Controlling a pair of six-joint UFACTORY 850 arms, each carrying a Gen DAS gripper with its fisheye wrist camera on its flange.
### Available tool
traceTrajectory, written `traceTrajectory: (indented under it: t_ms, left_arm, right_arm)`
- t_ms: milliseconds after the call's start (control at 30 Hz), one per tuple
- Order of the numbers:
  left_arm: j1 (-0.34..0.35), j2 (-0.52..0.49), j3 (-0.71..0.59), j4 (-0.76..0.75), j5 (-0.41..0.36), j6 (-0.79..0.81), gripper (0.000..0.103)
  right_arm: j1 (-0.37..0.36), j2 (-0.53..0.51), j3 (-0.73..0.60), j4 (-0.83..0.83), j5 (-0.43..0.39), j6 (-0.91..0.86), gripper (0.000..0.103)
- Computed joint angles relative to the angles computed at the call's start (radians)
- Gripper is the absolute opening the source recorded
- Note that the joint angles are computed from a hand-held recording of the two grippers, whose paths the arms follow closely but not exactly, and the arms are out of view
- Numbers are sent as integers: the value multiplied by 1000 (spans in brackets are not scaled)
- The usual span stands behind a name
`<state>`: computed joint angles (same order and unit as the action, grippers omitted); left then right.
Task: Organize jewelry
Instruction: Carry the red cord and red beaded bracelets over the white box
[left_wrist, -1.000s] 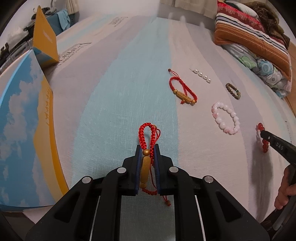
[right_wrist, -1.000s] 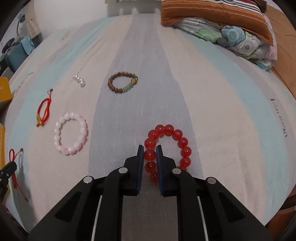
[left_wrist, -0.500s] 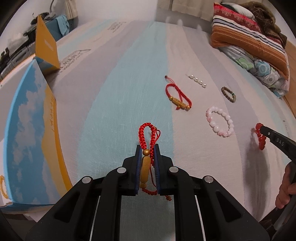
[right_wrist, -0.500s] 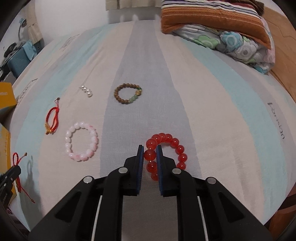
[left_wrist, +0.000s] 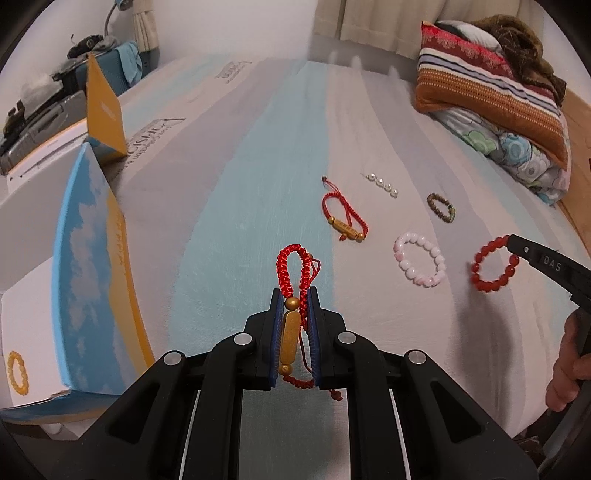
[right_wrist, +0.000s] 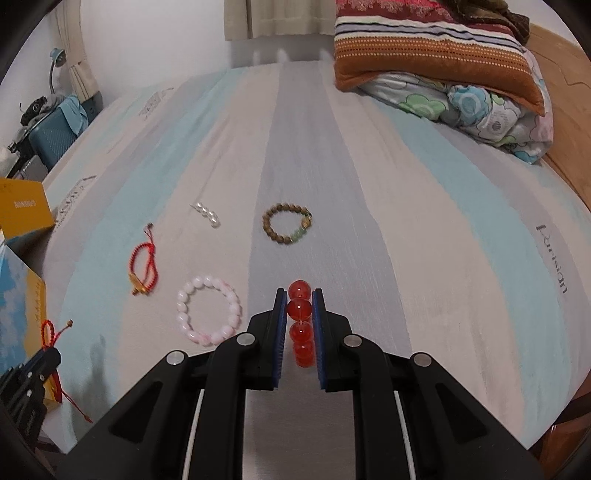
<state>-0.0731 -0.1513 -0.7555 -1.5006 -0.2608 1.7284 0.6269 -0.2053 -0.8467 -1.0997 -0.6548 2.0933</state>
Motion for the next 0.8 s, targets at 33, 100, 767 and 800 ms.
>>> traceTrajectory:
  t_ms: [33,100,767,800]
  left_arm:
    - [1,6,1,5,1,-8,12]
    - [1,20,3,24,10,-30,12]
    - [58,98,-34,301,23,-347,12]
    - [65,99,-37,316,23,-362,12]
  right_arm:
    - [3,1,-6,-1,-5,-1,13]
    - [9,2,-18,-2,-16,-7,13]
    - [76,-36,-185,33,-43,-113,13]
    - [80,-45,-198,39,-38,-123,13]
